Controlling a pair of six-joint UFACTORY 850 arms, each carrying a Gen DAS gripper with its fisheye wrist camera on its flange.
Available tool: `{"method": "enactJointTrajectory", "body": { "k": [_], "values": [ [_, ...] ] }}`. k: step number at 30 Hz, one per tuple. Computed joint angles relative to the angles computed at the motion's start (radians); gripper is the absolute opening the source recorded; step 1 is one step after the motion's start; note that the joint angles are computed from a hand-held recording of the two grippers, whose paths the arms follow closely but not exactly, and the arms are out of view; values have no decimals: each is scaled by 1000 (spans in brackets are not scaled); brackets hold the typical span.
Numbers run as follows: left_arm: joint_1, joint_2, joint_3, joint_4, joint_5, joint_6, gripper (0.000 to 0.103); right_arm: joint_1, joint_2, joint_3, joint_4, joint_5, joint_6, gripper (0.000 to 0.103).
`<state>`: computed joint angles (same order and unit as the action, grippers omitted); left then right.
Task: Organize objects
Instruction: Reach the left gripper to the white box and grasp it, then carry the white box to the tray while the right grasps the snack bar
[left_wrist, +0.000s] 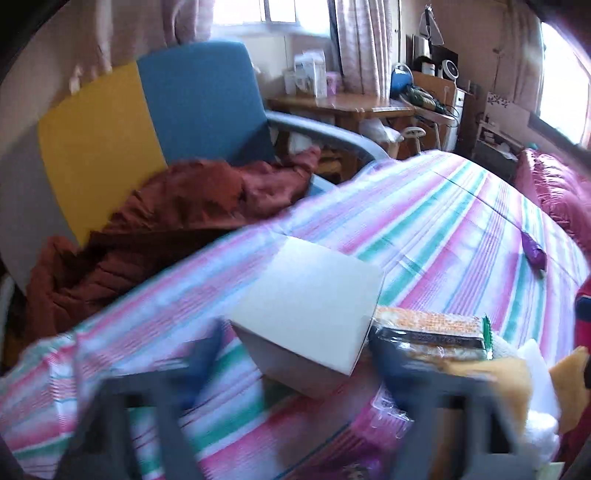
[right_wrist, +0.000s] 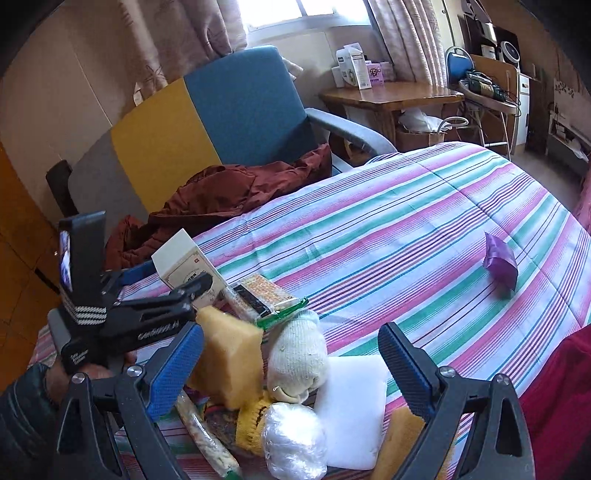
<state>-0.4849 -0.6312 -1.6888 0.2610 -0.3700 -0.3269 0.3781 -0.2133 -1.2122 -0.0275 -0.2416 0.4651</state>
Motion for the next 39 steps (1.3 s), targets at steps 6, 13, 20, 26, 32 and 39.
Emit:
{"method": "enactJointTrajectory", "body": {
  "k": [6, 13, 20, 26, 32, 39],
  "values": [
    [-4, 100, 114, 73, 51, -141, 55, 3, 0, 1, -55, 2, 41, 94],
    [-15, 308, 294, 205, 33, -320, 55, 5, -6, -12, -8, -18, -19, 88],
    [-21, 579, 514, 282, 12, -406, 55, -11, -152, -243, 108, -169, -315, 86],
    [14, 775, 680, 263, -47, -490, 55, 0, -439, -591, 148, -489, -543, 81],
    [48, 957, 837, 286, -153, -623, 55, 7, -566, -744, 123, -675, -567, 70],
    [60, 1099, 975, 290, -234, -732, 55, 14, -448, -590, 119, -569, -545, 51]
  ]
}}
